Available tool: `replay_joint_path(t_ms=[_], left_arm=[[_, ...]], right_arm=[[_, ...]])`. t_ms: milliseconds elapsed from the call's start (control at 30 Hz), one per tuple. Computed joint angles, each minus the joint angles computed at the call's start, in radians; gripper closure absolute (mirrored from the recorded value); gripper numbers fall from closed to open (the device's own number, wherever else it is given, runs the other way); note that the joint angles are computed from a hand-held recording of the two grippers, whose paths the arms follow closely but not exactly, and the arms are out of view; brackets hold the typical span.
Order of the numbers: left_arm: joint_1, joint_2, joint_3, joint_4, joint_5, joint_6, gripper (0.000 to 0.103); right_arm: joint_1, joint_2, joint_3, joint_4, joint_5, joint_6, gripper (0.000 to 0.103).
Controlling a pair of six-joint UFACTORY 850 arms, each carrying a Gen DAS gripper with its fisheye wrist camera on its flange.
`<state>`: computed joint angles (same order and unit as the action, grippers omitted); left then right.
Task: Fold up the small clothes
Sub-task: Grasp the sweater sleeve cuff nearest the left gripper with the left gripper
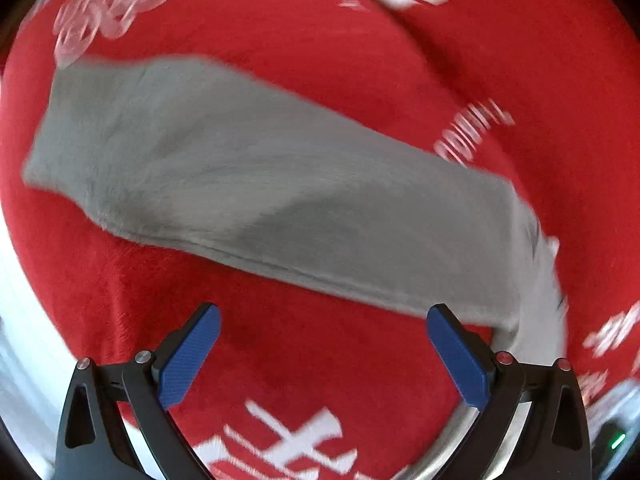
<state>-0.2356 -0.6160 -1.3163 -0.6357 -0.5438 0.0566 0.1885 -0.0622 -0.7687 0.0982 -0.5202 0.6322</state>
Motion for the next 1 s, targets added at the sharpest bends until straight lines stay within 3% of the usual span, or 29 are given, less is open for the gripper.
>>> replay_joint_path(t_ms=[267,333,400,433,500,733,867,1000], left_arm=[[0.063,-0.032,0.014,-0.424,0.053,0.259,0.001],[0.069,-0.032,0.018,-0.47,0.071,0.28,0.025],[0.079,-0.046,0.007,-0.5,0.051,0.312,0.08],[0.09,-0.052,0.01,-0.57,0.025,0.38,0.09],[0.091,-0.055,0.016,-0.68,0.003,0.483,0.093],[0.039,-0.01,-0.03,-0.74,-0.002,0.709,0.093],[-0.033,-0.027,-0.136,-0.711,-0.053,0.806,0.093],[-0.138,-0.063,-0.258,-0.677,-0.151,0.873,0.093]], right_arm=[[0.049,-0.076,-0.056,0.157,0.026,-0.134,0.003],[0.059,-0.088,-0.068,0.177,0.03,-0.15,0.003],[0.064,-0.082,-0.07,0.214,0.027,-0.18,0.003],[0.065,-0.08,-0.07,0.222,0.028,-0.186,0.003],[0.068,-0.075,-0.065,0.227,0.034,-0.186,0.003],[0.064,-0.051,-0.019,0.234,0.073,-0.16,0.003],[0.045,-0.004,0.026,0.252,0.115,-0.146,0.003],[0.017,0.074,0.083,0.22,0.164,-0.09,0.003]])
